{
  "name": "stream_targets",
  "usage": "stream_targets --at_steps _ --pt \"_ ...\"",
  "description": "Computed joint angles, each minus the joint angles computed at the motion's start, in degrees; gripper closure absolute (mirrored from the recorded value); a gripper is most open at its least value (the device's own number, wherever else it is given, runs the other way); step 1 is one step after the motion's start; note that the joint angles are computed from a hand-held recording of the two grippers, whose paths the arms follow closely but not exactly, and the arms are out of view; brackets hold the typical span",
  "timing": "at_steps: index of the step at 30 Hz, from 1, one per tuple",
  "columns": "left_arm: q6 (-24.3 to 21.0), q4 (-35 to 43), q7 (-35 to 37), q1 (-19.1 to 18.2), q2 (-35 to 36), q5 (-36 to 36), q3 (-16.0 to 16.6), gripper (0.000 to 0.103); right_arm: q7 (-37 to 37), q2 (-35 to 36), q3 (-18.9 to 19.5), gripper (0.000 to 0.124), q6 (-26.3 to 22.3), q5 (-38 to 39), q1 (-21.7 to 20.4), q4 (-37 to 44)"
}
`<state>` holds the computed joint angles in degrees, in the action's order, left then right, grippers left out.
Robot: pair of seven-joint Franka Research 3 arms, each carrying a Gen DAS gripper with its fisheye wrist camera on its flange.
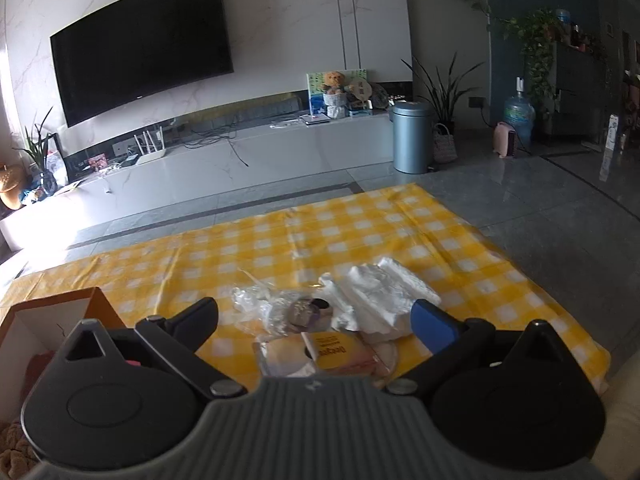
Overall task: Organize soft objects
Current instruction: 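Move both open grippers back over the remaining packets and white cloth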
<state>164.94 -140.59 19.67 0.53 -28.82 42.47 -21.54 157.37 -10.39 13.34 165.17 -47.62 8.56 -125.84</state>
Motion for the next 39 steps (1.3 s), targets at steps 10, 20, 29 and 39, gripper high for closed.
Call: stream_targets --at_steps 10,20,29,39 --pt "-5.25 4.34 3.06 -3.97 3.60 -0.83 -0.82 0.012 -5.10 5.23 -4.30 0.023 -1.33 11.25 2.19 -0.38" --pt "-10.92 12.52 6.00 -10.89 14.16 1.83 -0.97 0.012 -16.61 8.90 -7.60 0.023 -1.39 20.44 6.00 0.89" --pt "-13.69 19.16 12.32 -17.45 23.22 0.17 2.10 0.012 -29.03 11.01 -9.14 0.023 2.28 35.16 6.56 -0.11" --pt "-17.08 25.34 17.28 -20.79 27.94 -0.95 3.95 0.011 -39.82 14.59 -9.31 0.023 3.72 43.73 9.05 3.48"
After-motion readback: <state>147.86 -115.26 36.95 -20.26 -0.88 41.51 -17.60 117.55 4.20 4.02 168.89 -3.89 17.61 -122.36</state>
